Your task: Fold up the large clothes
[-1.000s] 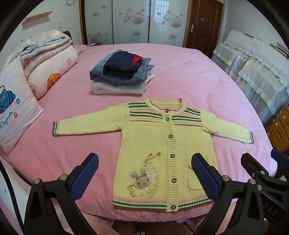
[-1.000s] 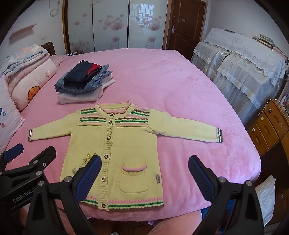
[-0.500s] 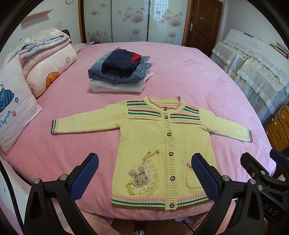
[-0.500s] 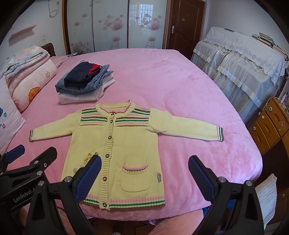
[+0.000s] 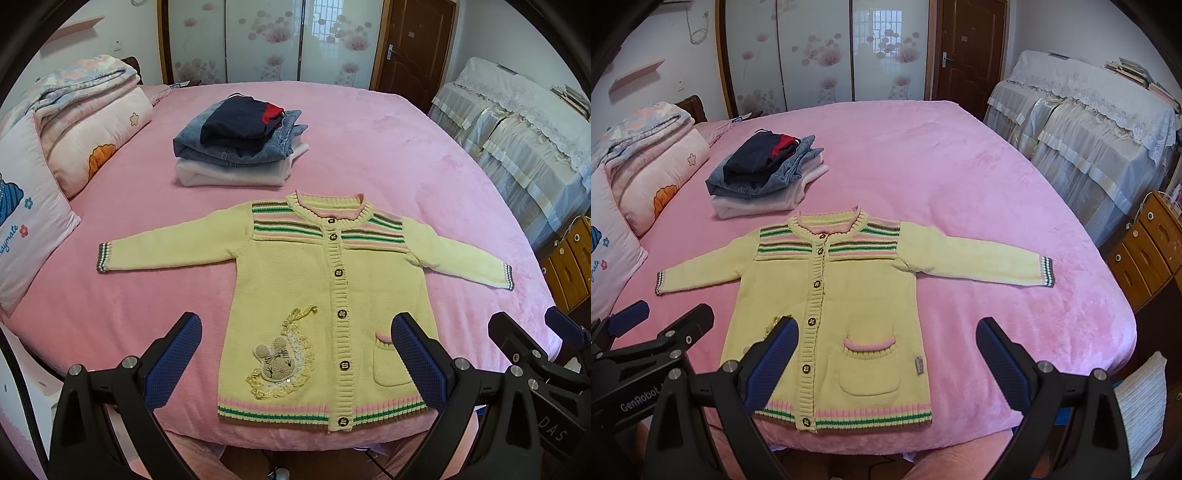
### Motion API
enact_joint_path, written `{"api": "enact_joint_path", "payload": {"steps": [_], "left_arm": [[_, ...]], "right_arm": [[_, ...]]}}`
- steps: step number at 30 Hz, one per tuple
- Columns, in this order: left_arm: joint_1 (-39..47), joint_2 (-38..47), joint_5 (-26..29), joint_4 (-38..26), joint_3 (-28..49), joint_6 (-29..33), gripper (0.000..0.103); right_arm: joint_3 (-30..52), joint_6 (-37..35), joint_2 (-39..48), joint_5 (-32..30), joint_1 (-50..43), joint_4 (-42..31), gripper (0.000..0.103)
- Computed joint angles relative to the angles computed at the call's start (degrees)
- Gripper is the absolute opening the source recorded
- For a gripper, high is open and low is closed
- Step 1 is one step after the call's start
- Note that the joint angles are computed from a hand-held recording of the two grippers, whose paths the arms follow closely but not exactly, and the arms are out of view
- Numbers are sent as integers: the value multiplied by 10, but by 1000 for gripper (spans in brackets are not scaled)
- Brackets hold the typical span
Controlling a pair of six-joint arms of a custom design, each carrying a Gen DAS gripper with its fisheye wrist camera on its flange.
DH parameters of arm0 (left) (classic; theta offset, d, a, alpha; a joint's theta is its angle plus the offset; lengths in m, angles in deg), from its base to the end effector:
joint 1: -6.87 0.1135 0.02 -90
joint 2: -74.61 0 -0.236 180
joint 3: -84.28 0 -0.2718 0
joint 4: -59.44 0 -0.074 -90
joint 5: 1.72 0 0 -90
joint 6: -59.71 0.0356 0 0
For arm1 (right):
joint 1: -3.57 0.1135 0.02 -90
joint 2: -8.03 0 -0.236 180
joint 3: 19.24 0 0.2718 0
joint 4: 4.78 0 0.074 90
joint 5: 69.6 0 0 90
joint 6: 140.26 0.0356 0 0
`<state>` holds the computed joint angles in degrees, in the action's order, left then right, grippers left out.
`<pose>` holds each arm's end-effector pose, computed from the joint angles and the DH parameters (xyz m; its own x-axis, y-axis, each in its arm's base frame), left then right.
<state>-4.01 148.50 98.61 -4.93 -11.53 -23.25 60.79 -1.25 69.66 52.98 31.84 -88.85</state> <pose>0.2796 -0.0602 0.3006 -0.7538 0.2677 -0.6002 0.3843 0.9204 -0.0722 0.1928 0.0819 0.3122 -0.6802 0.3564 -0.6406 0.4721 0.8815 -0.0109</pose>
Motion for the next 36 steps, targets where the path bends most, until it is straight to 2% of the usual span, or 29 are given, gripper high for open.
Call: {"api": "enact_joint_path", "payload": {"steps": [5,8,15,18,22,27,29,32,36], "left_arm": [[-12,0,3,17,3,-18,101],[-29,0,-14,25,7,-24,102],[-70,44,-31,13,60,-26,102],[-102,64,-58,27,80,-24,102],[-147,103,-85,44,124,-31,102],[-192,200,-61,47,221,-60,102],[-210,222,-68,70,230,-68,102],[-230,272,-36,113,249,-55,102],[-258,367,-47,89,327,-46,102]], "right_arm": [[-28,-19,-27,-18,-23,25,97],[-42,-34,-41,-29,-40,38,97],[-71,-85,-78,-39,-85,72,97],[-87,-117,-103,-53,-127,95,97],[-108,-175,-137,-97,-224,133,97],[-138,-251,-165,-176,-379,183,97],[-152,-280,-163,-202,-442,205,97],[-171,-325,-141,-242,-536,247,97],[-184,-381,-50,-332,-682,316,97]]}}
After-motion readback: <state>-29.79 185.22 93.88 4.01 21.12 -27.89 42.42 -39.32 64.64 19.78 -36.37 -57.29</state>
